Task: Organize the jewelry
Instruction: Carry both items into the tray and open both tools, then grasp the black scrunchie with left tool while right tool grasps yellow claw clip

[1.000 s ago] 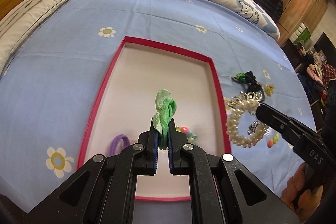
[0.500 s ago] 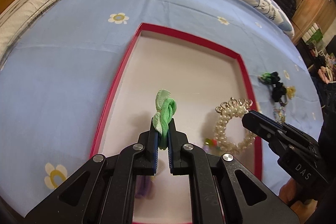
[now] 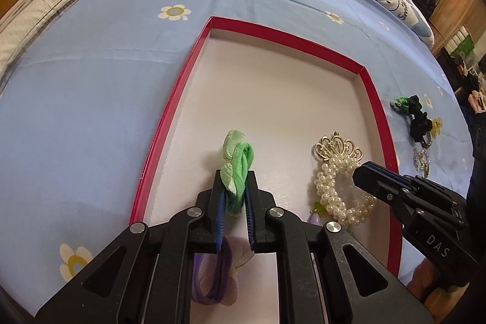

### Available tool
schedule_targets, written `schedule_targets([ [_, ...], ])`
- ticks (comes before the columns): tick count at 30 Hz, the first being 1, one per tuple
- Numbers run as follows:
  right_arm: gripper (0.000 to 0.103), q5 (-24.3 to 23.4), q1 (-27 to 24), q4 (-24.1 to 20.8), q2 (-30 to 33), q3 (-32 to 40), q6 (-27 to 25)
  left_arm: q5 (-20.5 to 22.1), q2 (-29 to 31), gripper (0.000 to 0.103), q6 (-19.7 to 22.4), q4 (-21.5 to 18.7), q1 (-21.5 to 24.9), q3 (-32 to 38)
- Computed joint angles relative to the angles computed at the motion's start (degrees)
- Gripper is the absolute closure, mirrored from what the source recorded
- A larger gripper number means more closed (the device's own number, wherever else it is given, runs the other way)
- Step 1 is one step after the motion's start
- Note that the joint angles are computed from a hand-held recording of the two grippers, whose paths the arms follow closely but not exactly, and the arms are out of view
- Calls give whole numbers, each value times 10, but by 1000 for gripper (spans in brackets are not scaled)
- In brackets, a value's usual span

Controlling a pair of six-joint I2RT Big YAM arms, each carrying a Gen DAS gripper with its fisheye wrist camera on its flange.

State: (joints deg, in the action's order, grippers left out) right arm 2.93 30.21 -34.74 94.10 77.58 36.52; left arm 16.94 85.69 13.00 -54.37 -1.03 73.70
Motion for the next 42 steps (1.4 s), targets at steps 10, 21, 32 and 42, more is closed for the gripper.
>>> schedule_targets([
  [10,66,-10,-2,19,-17,-13,2,-1,-4,70,0,-8,2,2],
  [21,66,10,0,42,-72,-50,19,2,-32,57,-3,-15,-1,-4],
  [32,57,73,5,31,-180,-131,49,38,-83,51,-16,-34,-21,-18],
  [42,57,133,-16,-12,-278,-202,80,41,-115,50,-14,-46,-84,-33],
])
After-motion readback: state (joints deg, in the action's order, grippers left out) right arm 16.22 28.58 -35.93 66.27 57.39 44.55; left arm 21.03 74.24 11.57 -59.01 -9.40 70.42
